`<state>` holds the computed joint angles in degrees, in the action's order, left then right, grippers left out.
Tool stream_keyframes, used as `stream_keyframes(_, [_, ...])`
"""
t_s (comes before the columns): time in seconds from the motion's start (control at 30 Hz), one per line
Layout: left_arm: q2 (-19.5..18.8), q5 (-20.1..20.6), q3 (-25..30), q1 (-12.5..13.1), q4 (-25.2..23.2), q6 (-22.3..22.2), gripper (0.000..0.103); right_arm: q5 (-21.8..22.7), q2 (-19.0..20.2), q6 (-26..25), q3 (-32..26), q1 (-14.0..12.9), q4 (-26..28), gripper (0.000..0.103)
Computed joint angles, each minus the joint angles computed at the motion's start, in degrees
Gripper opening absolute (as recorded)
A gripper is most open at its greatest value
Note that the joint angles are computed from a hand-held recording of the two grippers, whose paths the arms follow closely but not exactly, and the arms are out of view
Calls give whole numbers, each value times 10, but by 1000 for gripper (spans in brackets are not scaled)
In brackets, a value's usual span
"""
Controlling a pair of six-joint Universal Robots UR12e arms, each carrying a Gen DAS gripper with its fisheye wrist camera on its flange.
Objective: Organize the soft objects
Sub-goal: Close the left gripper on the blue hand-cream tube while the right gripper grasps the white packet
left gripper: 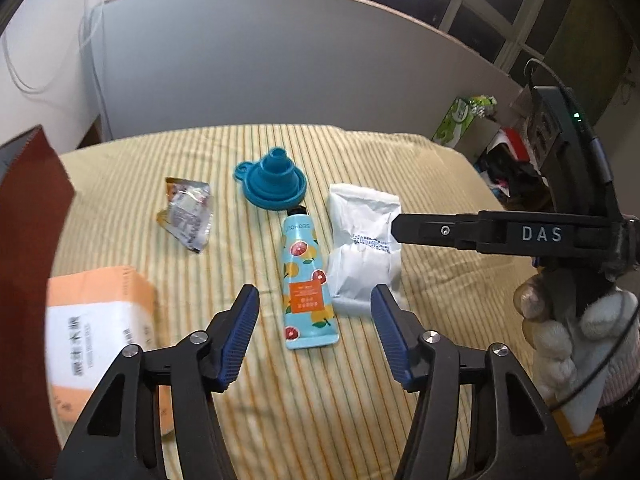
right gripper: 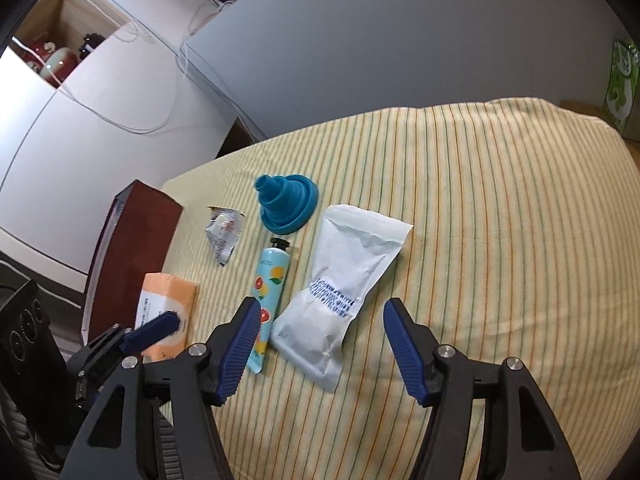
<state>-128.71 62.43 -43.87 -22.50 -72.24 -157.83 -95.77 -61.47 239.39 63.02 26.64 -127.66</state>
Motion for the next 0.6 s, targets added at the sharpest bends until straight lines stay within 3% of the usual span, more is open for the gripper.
stream_keyframes(0.6, [-56,48,71,-20,-27,-12,45,21,30,5,-22,-10,5,40])
